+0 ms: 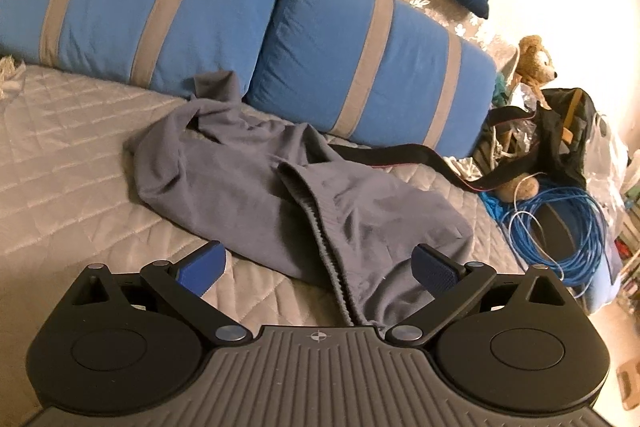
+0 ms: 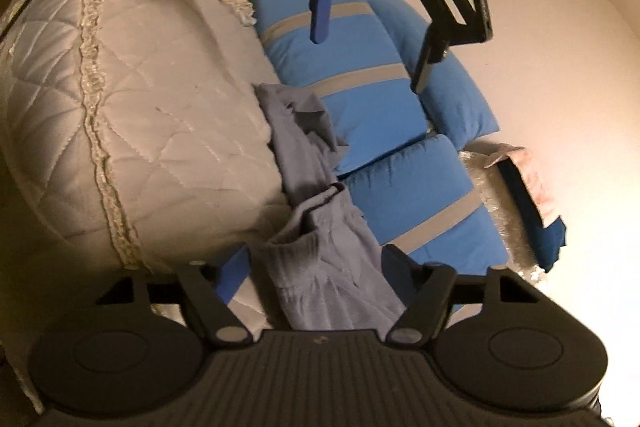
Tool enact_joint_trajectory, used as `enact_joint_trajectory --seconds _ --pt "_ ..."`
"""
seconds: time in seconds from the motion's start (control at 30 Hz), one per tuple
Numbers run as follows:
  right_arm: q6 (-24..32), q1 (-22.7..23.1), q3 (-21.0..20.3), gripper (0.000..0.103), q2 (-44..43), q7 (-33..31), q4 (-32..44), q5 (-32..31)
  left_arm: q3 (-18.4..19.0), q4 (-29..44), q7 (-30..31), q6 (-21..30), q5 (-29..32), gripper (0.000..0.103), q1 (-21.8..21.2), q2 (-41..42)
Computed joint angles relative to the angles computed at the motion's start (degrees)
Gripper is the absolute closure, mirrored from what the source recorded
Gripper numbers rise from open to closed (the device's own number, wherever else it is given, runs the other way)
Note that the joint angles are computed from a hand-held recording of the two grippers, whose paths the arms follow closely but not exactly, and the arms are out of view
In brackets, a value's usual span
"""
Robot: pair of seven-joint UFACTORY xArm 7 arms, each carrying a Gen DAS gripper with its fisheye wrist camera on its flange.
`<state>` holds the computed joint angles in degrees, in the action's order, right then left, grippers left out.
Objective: Fold clothes
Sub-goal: 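Grasp the grey garment's waistband with the right gripper while the left gripper grasps another edge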
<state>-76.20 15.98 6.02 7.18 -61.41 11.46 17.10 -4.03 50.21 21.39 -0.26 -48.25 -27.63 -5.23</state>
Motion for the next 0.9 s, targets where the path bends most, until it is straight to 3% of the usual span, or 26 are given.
enact_joint_trajectory --seconds 0.07,0.13,0.2,0.3,0.37,0.43,0.73,0.9 --pt "2.10 0.59 0.55 0.036 -0.97 -0.05 0.36 2.05 0.18 0.75 -0.15 0.89 -0.81 0.003 0.19 0.58" --pt "0.78 1.93 1.32 0.065 0.62 -1.04 1.98 7.03 0.75 1.95 3.78 1.99 -6.15 0.004 -0.20 1.11" --pt "0.52 2.67 1.34 0.068 1.34 -1.36 3.01 9.85 0.22 2.96 6.09 3.43 -9.98 0.005 0.72 1.55" --pt "0.55 2.45 0.64 0.069 1.49 -1.66 2.91 8.25 -0.94 4.42 10.44 5.31 -16.14 0.005 2.27 2.19" --pt "0.14 2.31 0.43 0.077 1.77 -1.46 2.59 7.19 -1.77 5.44 13.63 6.57 -19.75 0.005 3.37 2.73" --pt "-0.64 2.14 0.26 0.093 1.92 -1.09 2.04 6.13 -2.81 6.04 12.96 7.03 -19.76 0.005 4.54 3.39" --pt "3.36 0.54 1.10 0.095 -7.57 5.09 -4.07 3.98 -4.98 9.75 11.50 11.56 -24.16 0.012 8.97 7.48" --pt "7.07 -0.58 2.08 0.095 -15.60 8.85 -8.61 3.90 -6.37 13.42 17.45 12.23 -32.31 0.013 10.62 10.57"
